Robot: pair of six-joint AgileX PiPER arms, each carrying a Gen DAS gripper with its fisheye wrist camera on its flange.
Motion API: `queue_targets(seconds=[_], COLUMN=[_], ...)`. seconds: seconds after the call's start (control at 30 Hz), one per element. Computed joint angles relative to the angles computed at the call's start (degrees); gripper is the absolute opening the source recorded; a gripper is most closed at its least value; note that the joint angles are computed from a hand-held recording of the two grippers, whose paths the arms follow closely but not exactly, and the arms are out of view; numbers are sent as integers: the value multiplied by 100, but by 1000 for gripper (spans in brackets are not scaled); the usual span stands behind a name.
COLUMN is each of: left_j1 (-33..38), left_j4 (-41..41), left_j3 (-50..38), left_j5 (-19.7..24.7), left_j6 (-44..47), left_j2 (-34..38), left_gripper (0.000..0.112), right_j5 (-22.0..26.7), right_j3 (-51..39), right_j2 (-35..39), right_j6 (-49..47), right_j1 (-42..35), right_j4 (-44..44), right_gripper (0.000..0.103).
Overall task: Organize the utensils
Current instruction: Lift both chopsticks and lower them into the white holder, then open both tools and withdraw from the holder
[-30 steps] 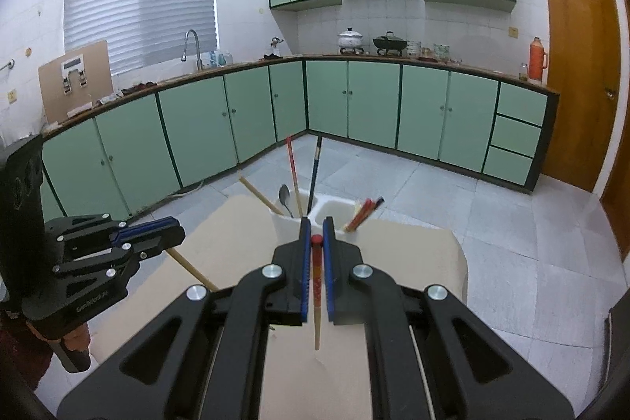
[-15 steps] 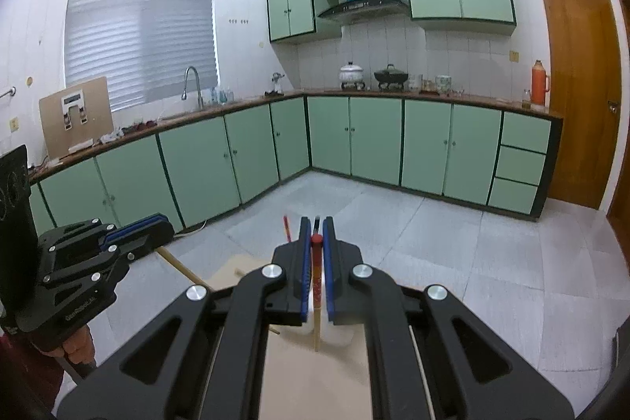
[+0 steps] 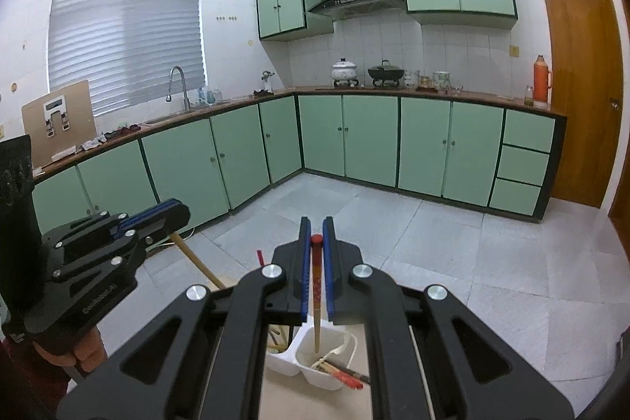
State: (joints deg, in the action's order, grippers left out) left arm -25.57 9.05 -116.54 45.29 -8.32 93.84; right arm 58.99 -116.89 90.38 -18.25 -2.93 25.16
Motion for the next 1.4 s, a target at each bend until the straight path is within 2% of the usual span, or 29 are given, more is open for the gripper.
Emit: queue_targets(seconds=[0.3, 0.47, 0.57, 0.63, 0.67, 0.77, 0.83, 0.9, 0.93, 0.97, 1.0, 1.13, 1.23, 1.4], left_j1=[274, 344, 380, 396, 420, 440, 409, 381, 361, 324, 310, -86, -521, -1441], left_j4=[-397, -635, -707, -724, -755, -672, -482, -338, -264, -149, -103, 614, 1167, 2112], left_j3=[154, 135, 70, 206, 337, 847, 1148, 1518, 1710, 2008, 2122, 2819, 3252, 3684], left_j5=[-107, 132, 307, 302, 239, -48, -161, -268, -332, -411, -410, -272, -57, 480], left_j6=[228, 414, 452, 415, 387, 244, 55, -133, -232, -384, -450, -1094, -1649, -2550], left_j2=[562, 797, 895, 767, 639, 120, -229, -640, -839, -1120, -1248, -1953, -2385, -2882], left_gripper=[6, 7, 10, 20, 29, 46, 55, 64, 70, 75, 77, 85, 90, 97], right_j5=[-474, -478, -508, -604, -747, -916, -1033, -1108, -1130, -1179, -1216, -824, -289, 632], right_j3=[846, 1119, 1359, 1526, 1723, 2097, 2451, 2825, 3003, 3208, 3441, 4144, 4633, 5017], right_j2=[206, 238, 108, -42, -239, -678, -1089, -1500, -1705, -1903, -2142, -2829, -3358, -3863], right_j6=[-37, -103, -98, -92, -113, -288, -351, -509, -515, -495, -509, -1315, -1817, -2408], right_j1=[154, 176, 147, 104, 30, -283, -530, -796, -915, -1004, -1111, -1894, -2544, -3476], right_j4=[-123, -113, -160, -181, -166, 69, 201, 357, 339, 278, 237, 952, 1426, 2120], right_gripper=[5, 6, 12, 28, 32, 41, 55, 64, 74, 79, 84, 91, 96, 97])
